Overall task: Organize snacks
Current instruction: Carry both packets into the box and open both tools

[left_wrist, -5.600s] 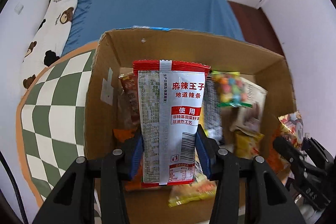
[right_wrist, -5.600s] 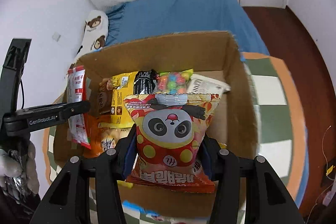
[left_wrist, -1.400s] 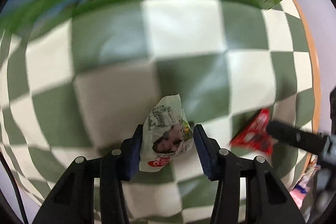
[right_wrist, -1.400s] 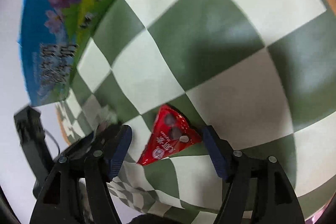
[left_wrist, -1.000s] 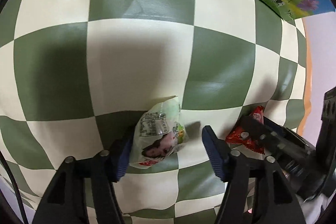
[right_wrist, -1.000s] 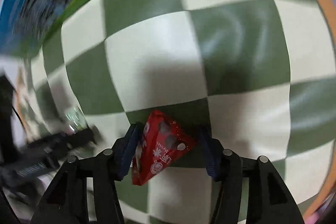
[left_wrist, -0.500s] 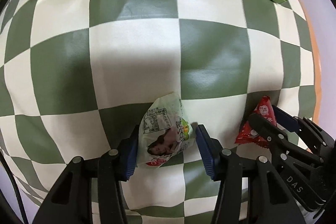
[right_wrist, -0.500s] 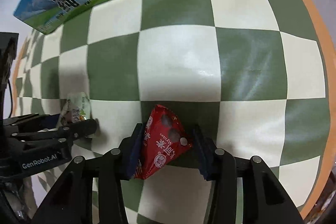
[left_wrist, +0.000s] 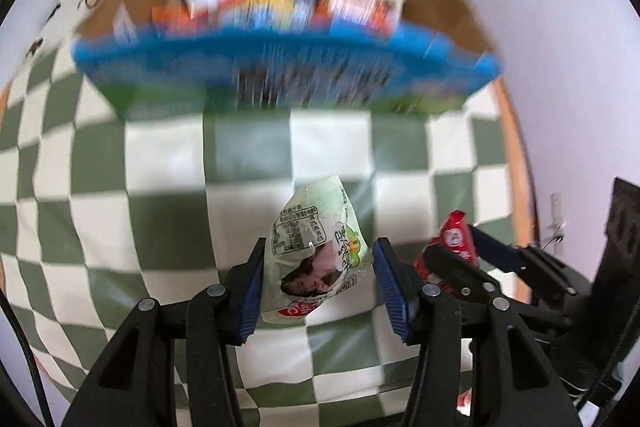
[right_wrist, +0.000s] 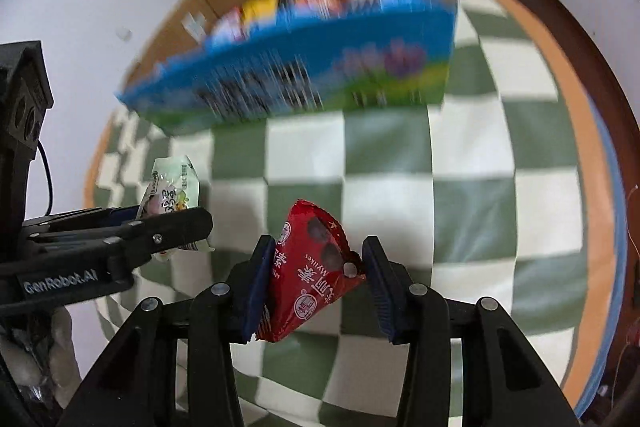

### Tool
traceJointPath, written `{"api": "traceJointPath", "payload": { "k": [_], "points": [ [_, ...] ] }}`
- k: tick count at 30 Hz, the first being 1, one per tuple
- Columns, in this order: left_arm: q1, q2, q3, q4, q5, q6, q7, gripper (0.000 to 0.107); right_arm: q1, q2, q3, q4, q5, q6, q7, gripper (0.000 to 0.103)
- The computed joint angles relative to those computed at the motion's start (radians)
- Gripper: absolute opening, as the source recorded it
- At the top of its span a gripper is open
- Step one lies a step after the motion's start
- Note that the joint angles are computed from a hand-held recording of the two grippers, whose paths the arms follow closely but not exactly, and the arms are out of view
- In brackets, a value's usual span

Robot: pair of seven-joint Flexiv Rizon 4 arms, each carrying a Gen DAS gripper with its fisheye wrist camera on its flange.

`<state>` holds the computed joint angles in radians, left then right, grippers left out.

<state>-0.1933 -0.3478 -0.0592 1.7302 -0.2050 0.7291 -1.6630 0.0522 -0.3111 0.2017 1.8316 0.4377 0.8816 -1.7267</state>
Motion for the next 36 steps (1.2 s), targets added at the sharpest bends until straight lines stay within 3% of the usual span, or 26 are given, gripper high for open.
{"api": "traceJointPath", "payload": {
  "k": [3, 5, 10, 15, 20, 25, 27, 28, 29, 30, 31, 33, 36],
  "points": [
    [0.004, -0.005, 0.000, -0.077, 0.013, -0.008, 0.007, 0.048, -0.031, 0.002, -0.006, -0.092, 0.022, -0.044, -0.037, 0.048],
    [0.011, -0.064, 0.001, -0.185, 0.028, -0.026, 0.008, 0.048, -0.036, -0.013, -0.014, -0.162, 0.026, -0.054, -0.051, 0.048],
    [0.017, -0.195, 0.041, -0.431, 0.110, -0.093, -0.001, 0.049, 0.016, -0.117, -0.046, -0.319, -0.091, 0.001, -0.007, 0.048],
    [0.039, -0.384, 0.070, -0.747, 0.142, -0.279, -0.028, 0.049, 0.037, -0.288, -0.078, -0.539, -0.253, -0.090, 0.074, 0.048],
    [0.049, -0.538, 0.096, -0.976, 0.176, -0.418, -0.045, 0.049, 0.041, -0.457, -0.073, -0.743, -0.371, -0.223, 0.153, 0.048],
    [0.065, -0.692, 0.104, -1.208, 0.184, -0.564, -0.054, 0.051, 0.057, -0.551, -0.098, -0.868, -0.398, -0.321, 0.209, 0.050],
    [0.075, -0.739, 0.099, -1.284, 0.172, -0.626, -0.068, 0.051, 0.064, -0.575, -0.107, -0.898, -0.415, -0.348, 0.234, 0.062],
    [0.079, -0.749, 0.095, -1.298, 0.168, -0.634, -0.074, 0.051, 0.068, -0.585, -0.111, -0.911, -0.427, -0.363, 0.239, 0.081],
    [0.080, -0.759, 0.095, -1.314, 0.167, -0.644, -0.083, 0.052, 0.065, -0.592, -0.105, -0.923, -0.424, -0.370, 0.241, 0.089],
    [0.082, -0.769, 0.095, -1.331, 0.165, -0.652, -0.089, 0.060, 0.060, -0.597, -0.096, -0.936, -0.417, -0.384, 0.239, 0.091],
    [0.082, -0.782, 0.097, -1.353, 0.166, -0.664, -0.097, 0.076, 0.065, -0.604, -0.099, -0.949, -0.425, -0.403, 0.238, 0.093],
    [0.081, -0.794, 0.100, -1.378, 0.170, -0.677, -0.109, 0.090, 0.074, -0.608, -0.104, -0.957, -0.440, -0.422, 0.236, 0.097],
    [0.080, -0.769, 0.090, -1.330, 0.169, -0.646, -0.114, 0.091, 0.083, -0.611, -0.110, -0.959, -0.451, -0.427, 0.238, 0.098]
  ]
}}
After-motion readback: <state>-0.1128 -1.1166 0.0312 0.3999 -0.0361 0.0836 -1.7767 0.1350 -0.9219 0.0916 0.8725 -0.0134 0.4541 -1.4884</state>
